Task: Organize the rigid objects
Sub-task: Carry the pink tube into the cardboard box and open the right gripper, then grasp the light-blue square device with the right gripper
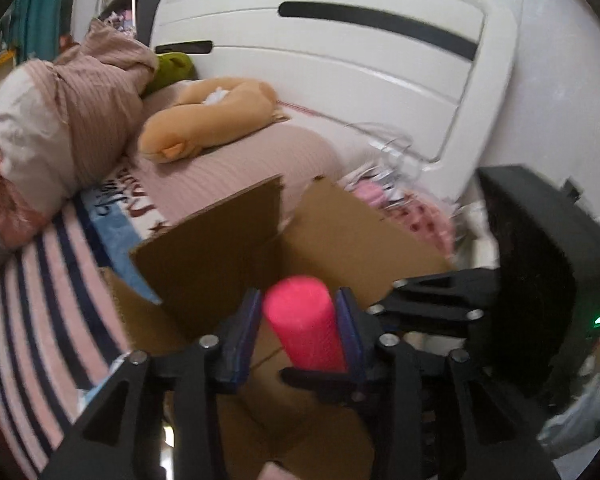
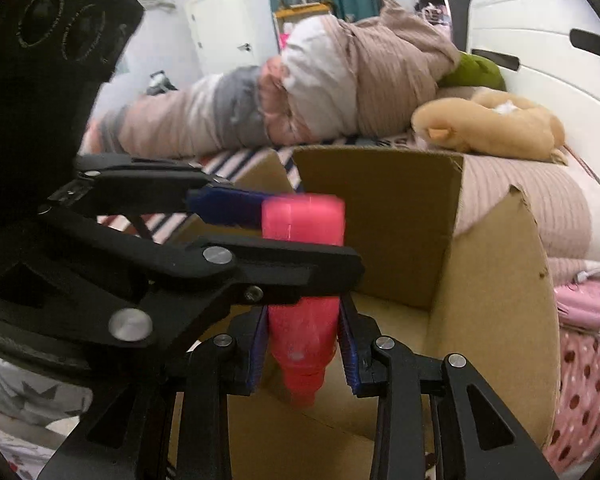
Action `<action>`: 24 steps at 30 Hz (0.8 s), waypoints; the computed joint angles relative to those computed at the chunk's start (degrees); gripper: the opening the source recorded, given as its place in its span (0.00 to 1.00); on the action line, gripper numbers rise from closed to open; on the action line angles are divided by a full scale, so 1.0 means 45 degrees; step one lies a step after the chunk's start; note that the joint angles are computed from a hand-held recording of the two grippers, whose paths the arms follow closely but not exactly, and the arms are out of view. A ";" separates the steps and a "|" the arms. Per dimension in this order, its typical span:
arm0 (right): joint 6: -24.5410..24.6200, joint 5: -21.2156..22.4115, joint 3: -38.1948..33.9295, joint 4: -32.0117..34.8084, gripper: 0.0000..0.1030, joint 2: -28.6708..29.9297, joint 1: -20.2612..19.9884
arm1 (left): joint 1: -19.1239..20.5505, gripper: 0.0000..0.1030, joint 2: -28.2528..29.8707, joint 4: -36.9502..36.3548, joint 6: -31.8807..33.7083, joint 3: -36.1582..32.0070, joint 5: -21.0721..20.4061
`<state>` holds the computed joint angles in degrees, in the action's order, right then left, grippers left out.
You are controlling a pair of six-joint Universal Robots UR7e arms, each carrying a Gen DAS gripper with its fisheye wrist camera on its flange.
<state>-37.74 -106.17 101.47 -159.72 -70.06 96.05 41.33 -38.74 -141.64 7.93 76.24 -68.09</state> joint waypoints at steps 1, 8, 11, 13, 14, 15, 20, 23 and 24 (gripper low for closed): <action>-0.0011 -0.0062 -0.0048 0.0023 0.28 0.0028 -0.0060 | -0.0009 0.46 -0.0021 -0.0036 -0.0008 0.0038 0.0087; 0.0252 -0.0195 0.0267 -0.0169 0.58 -0.0301 0.0114 | 0.0049 0.61 -0.0735 -0.0819 -0.0174 0.0620 -0.0077; 0.0193 -0.0270 0.0444 -0.0541 0.70 -0.0360 0.0387 | 0.0020 0.64 -0.1359 -0.1414 -0.0268 0.1209 0.0083; 0.0034 -0.0484 0.0562 -0.1078 0.79 -0.0294 0.0684 | 0.0015 0.65 -0.1777 -0.1847 -0.0372 0.1618 0.0291; -0.0024 -0.0634 0.0570 -0.1341 0.83 -0.0214 0.0855 | 0.0032 0.65 -0.2076 -0.2070 -0.0443 0.1893 0.0419; -0.0112 -0.0763 0.0643 -0.1710 0.83 -0.0158 0.1076 | 0.0060 0.65 -0.2332 -0.2258 -0.0510 0.2121 0.0578; -0.0367 -0.0622 0.0613 -0.2395 0.83 0.0234 0.1944 | 0.0162 0.72 -0.3921 -0.3373 -0.0803 0.3727 0.2301; -0.0394 -0.0631 0.0428 -0.2396 0.83 0.0764 0.2509 | 0.0353 0.73 -0.4911 -0.4046 -0.0945 0.4755 0.3127; -0.0295 -0.0564 0.0305 -0.2147 0.83 0.0993 0.2679 | 0.0420 0.75 -0.5176 -0.4204 -0.0993 0.5036 0.3352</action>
